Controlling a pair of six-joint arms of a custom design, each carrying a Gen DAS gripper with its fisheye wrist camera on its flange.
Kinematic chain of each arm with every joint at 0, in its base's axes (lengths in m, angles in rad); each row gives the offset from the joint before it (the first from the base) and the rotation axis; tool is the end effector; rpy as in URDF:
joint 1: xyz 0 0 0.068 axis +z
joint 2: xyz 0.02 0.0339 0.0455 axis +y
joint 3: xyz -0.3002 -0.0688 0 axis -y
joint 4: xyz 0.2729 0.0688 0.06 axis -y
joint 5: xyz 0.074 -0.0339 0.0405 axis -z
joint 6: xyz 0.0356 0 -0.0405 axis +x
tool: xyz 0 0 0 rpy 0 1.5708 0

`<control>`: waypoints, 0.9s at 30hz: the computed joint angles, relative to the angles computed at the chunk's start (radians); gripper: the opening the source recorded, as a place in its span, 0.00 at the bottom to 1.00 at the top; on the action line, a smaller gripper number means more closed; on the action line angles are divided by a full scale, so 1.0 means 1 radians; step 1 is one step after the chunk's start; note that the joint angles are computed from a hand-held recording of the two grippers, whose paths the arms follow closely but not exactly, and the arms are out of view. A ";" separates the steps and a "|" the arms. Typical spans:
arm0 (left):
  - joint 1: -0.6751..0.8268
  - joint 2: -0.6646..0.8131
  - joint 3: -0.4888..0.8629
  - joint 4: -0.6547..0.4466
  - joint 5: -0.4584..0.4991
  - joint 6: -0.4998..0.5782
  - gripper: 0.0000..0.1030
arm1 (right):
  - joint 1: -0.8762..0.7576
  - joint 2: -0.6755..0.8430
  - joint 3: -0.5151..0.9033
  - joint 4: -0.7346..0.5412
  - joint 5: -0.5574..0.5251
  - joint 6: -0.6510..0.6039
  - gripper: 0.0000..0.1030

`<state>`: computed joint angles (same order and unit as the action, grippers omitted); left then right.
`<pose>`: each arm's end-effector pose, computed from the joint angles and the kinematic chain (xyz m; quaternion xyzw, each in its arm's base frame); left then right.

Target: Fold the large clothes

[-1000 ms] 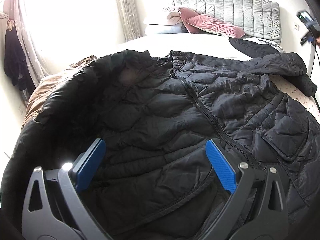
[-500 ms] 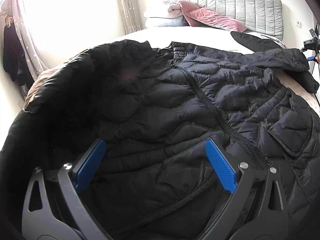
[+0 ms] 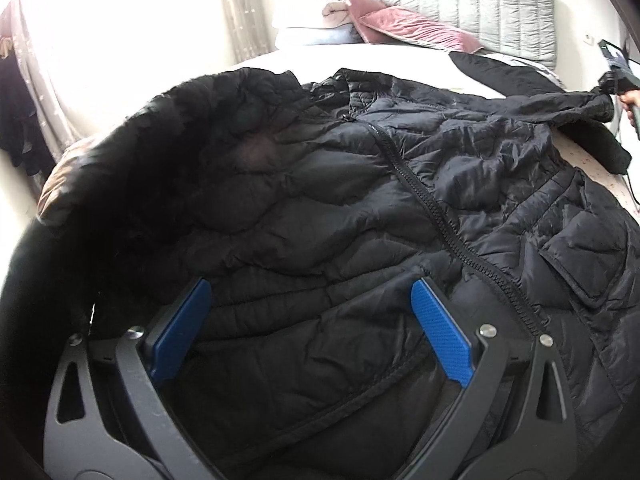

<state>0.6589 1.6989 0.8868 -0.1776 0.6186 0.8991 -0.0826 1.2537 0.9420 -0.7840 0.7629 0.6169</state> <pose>0.2864 0.1956 0.1684 0.1959 0.8956 -0.0158 0.3991 0.2473 -0.0452 0.2835 0.3914 0.8174 -0.2913 0.3062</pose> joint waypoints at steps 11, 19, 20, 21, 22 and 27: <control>0.088 -0.064 0.125 -0.170 0.081 0.000 0.97 | 0.216 0.014 0.031 -0.323 0.250 0.222 0.65; 0.281 -0.057 0.262 -0.324 0.148 0.148 0.97 | 0.567 0.009 0.182 -0.596 0.216 0.455 0.74; 0.311 -0.029 0.305 -0.370 0.151 0.171 0.97 | 0.616 0.016 0.195 -0.601 0.208 0.476 0.75; 0.328 -0.007 0.338 -0.404 0.151 0.186 0.97 | 0.665 0.027 0.210 -0.608 0.195 0.494 0.76; 0.356 0.033 0.395 -0.469 0.147 0.216 0.97 | 0.719 0.050 0.232 -0.622 0.179 0.517 0.76; 0.461 0.189 0.586 -0.692 0.138 0.373 0.97 | 0.915 0.195 0.328 -0.685 0.133 0.615 0.76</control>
